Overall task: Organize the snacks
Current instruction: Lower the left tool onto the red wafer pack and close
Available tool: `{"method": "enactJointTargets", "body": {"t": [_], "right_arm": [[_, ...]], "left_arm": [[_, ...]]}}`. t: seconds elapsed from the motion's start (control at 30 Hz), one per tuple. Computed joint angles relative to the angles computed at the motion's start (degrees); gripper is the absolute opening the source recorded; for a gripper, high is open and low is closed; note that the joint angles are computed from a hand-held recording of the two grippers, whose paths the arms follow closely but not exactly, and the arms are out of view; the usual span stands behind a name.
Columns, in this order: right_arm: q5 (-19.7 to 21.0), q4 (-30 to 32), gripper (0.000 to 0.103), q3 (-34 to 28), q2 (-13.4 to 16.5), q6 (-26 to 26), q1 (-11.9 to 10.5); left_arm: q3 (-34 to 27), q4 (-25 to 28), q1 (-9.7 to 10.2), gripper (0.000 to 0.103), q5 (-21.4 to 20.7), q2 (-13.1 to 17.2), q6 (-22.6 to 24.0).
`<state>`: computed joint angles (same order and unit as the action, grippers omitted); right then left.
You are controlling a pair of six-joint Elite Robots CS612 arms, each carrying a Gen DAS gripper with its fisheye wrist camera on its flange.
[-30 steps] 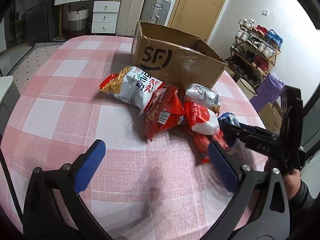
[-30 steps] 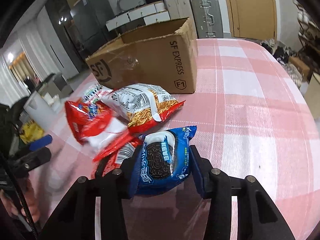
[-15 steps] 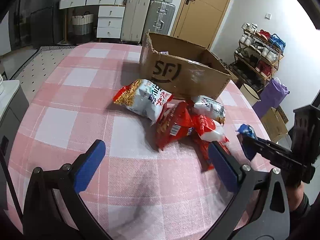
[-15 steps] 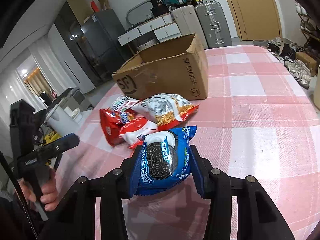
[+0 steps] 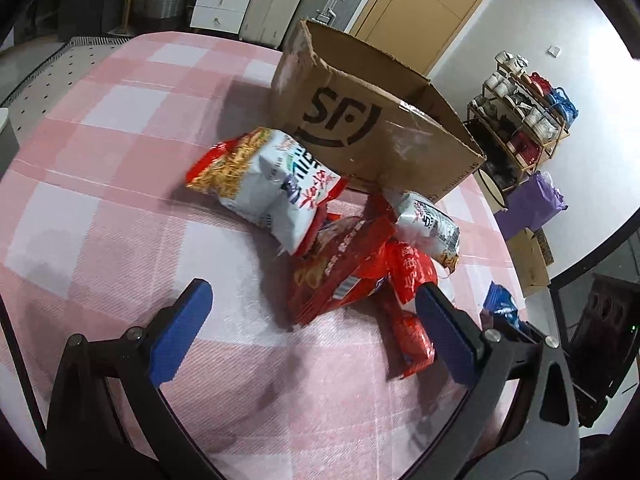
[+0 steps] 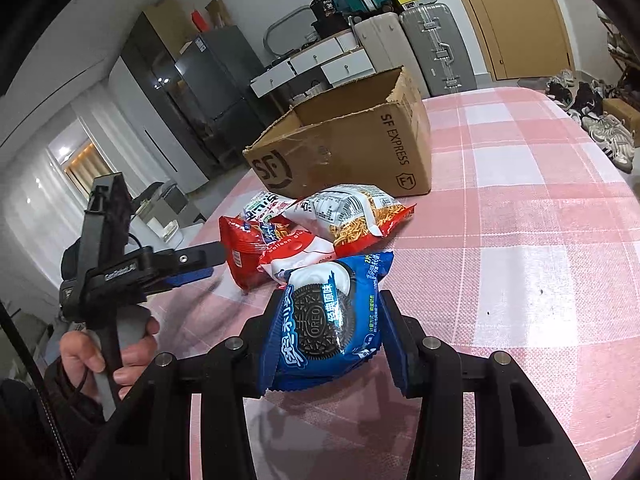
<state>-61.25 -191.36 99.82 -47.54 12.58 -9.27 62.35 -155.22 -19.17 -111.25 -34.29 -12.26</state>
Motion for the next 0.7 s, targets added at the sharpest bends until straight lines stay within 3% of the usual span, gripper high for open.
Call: {"method": "enactJointTargets", "body": {"t": [0.23,0.33,0.47,0.57,0.7], "right_arm": [[1.23,-0.53,0.045,-0.11,0.5,0.95,-0.42],[1.5,-1.3,0.045,-0.1,0.72,1.41,-0.57],[2.01,-1.63,0.045,-0.02,0.95,2.3,-0.8],[2.53,-1.94,0.045,0.03,1.04,2.41,-0.88],[3.3,-2.25,0.045,0.03,1.11,2.13,-0.99]], "left_arm": [[-3.56,2.6,-0.67,0.1,0.85,2.1,-1.3],[-5.13,4.44,-0.8,0.096,1.81,3.06,-3.9],[-5.48,3.44,-0.97,0.094,1.6,3.47,-4.09],[-4.95,3.13,-1.49,0.091,3.74,3.17,-3.17],[-4.23,3.13,-1.86,0.071,4.42,2.72,-2.1]]}}
